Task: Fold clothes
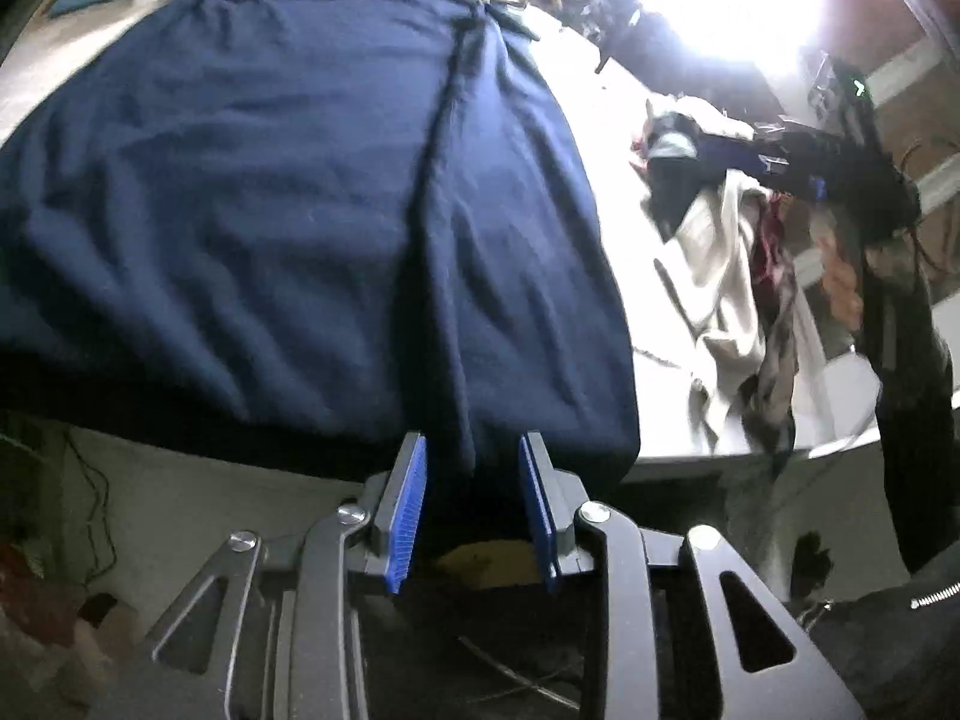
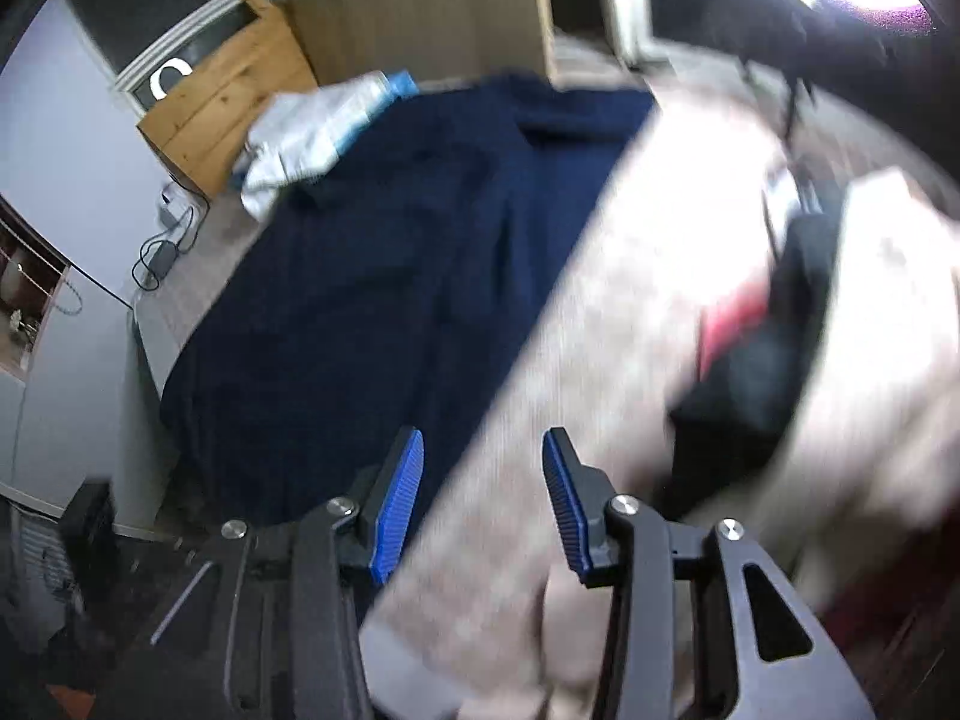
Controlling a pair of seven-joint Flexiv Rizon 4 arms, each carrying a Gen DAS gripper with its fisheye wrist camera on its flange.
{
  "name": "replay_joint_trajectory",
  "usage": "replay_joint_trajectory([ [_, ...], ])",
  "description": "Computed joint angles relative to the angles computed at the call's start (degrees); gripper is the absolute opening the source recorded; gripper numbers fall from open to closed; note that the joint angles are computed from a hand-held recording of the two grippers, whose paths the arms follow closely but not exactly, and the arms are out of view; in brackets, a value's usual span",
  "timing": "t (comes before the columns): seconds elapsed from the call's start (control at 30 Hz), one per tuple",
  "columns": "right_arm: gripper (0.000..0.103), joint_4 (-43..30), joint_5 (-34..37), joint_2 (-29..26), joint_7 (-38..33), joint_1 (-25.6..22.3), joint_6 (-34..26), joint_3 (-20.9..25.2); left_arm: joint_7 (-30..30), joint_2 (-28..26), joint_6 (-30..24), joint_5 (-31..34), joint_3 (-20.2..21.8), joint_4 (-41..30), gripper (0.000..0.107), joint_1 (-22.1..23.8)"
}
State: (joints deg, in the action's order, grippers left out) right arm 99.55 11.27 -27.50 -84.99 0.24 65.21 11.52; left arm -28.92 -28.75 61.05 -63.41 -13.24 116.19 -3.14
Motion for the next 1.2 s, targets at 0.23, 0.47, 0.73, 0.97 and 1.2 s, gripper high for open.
replay_joint_trajectory([
  [0.23,0.041,6.2,-1.0,3.4,2.5,0.9,3.7,-0.9,1.7,0.9,-2.5,0.0,0.4,0.4,0.0,2.0],
  [0.47,0.041,10.6,-1.4,5.2,1.0,3.1,5.8,0.7,2.6,3.4,-3.5,1.5,2.8,1.9,0.008,1.0],
  [0.73,0.041,17.8,-2.4,8.0,3.4,6.0,10.9,0.9,0.1,0.6,1.6,8.6,2.2,2.1,0.032,-0.2],
  [0.97,0.041,18.9,-2.3,9.3,4.3,5.0,9.9,1.0,6.2,-0.3,2.6,-0.4,-3.0,2.5,0.002,2.2],
  [1.2,0.041,16.2,-3.2,7.8,3.8,4.2,7.7,0.3,9.9,2.2,6.8,-8.1,0.2,4.5,0.002,-0.8],
])
